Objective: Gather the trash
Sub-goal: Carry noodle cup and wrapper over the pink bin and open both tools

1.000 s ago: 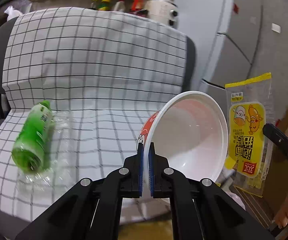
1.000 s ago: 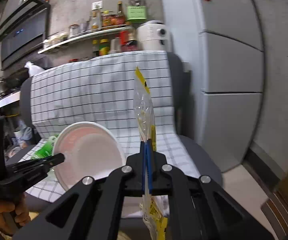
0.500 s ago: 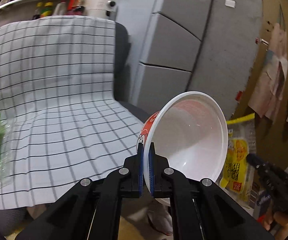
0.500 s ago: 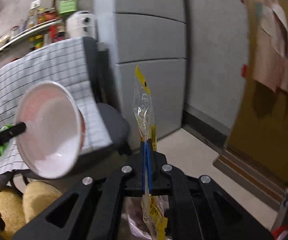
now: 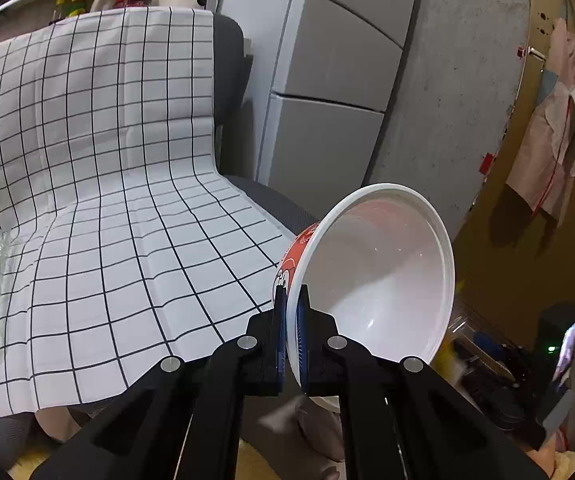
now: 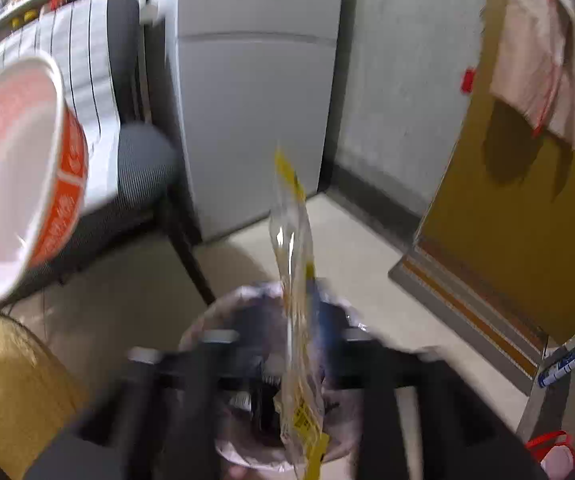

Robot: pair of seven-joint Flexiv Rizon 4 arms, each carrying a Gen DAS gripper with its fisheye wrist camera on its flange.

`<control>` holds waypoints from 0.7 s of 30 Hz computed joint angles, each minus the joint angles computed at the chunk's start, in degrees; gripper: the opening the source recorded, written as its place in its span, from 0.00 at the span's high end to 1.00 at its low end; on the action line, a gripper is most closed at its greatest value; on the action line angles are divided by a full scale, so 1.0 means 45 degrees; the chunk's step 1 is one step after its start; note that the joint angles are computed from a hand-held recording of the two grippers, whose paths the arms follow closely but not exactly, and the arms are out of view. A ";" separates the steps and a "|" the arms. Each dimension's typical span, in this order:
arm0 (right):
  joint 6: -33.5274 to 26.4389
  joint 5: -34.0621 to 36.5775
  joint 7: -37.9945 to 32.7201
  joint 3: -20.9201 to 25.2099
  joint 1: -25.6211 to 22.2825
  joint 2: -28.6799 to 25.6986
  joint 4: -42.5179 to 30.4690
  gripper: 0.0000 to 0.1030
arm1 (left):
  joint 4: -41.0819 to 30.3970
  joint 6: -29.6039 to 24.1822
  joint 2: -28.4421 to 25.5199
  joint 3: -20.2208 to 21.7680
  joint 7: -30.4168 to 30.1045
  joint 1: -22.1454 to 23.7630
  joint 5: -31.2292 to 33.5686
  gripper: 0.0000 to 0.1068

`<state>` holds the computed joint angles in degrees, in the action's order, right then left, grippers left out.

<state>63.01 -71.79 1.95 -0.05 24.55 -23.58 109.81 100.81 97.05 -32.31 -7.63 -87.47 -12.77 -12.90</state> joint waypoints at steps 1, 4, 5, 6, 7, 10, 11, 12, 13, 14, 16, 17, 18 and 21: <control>0.0297 -0.0148 0.0208 -0.0033 -0.0071 -0.0003 0.0054 0.46 | -0.0050 -0.0058 -0.0033 0.0121 -0.0034 -0.0119 -0.0009 0.95; 0.0644 -0.0333 0.0553 -0.0081 -0.0174 0.0116 0.0138 0.46 | -0.0124 -0.0210 -0.0083 0.0146 -0.0011 -0.0164 0.0015 0.95; 0.0820 -0.0512 0.0833 -0.0127 -0.0231 0.0186 0.0167 0.46 | -0.0132 -0.0240 -0.0092 0.0068 0.0013 -0.0116 0.0019 0.95; 0.1030 -0.0802 0.1225 -0.0187 -0.0303 0.0305 0.0223 0.46 | -0.0118 -0.0244 -0.0086 0.0033 0.0028 -0.0102 0.0031 0.95; 0.1164 -0.1204 0.1674 -0.0267 -0.0391 0.0476 0.0268 0.46 | -0.0099 -0.0241 -0.0072 -0.0006 0.0049 -0.0088 0.0047 0.95; 0.1024 -0.2106 0.2571 -0.0170 -0.0621 0.0972 0.0335 0.46 | -0.0020 -0.0240 -0.0023 -0.0323 0.0182 0.0106 0.0092 0.95; 0.0945 -0.2340 0.2782 -0.0079 -0.0716 0.1146 0.0332 0.46 | 0.0013 -0.0244 -0.0006 -0.0477 0.0266 0.0200 0.0119 0.95; 0.0873 -0.2622 0.3032 -0.0007 -0.0811 0.1275 0.0298 0.46 | 0.0036 -0.0246 -0.0001 -0.0651 0.0364 0.0297 0.0148 0.95; 0.0755 -0.2975 0.3319 0.0076 -0.0895 0.1492 0.0321 0.46 | 0.0050 -0.0253 -0.0009 -0.0816 0.0463 0.0384 0.0171 0.95; 0.0624 -0.3313 0.3573 0.0170 -0.0990 0.1689 0.0332 0.46 | 0.0050 -0.0296 -0.0022 -0.1027 0.0601 0.0497 0.0203 0.95; 0.0313 -0.3928 0.4014 0.0356 -0.1204 0.2020 0.0351 0.46 | -0.0113 -0.0516 -0.0131 -0.1404 0.0957 0.0610 0.0270 0.95; 0.0111 -0.4101 0.4147 0.0470 -0.1293 0.2189 0.0380 0.46 | -0.0217 -0.0601 -0.0211 -0.1614 0.1150 0.0673 0.0285 0.95; 0.0009 -0.4354 0.4372 0.0542 -0.1430 0.2349 0.0446 0.46 | -0.0353 -0.0706 -0.0305 -0.1775 0.1339 0.0694 0.0288 0.95; -0.0448 -0.4878 0.5002 0.0792 -0.1808 0.2928 0.0751 0.46 | -0.1162 -0.1251 -0.0809 -0.2057 0.1922 0.0512 0.0222 0.94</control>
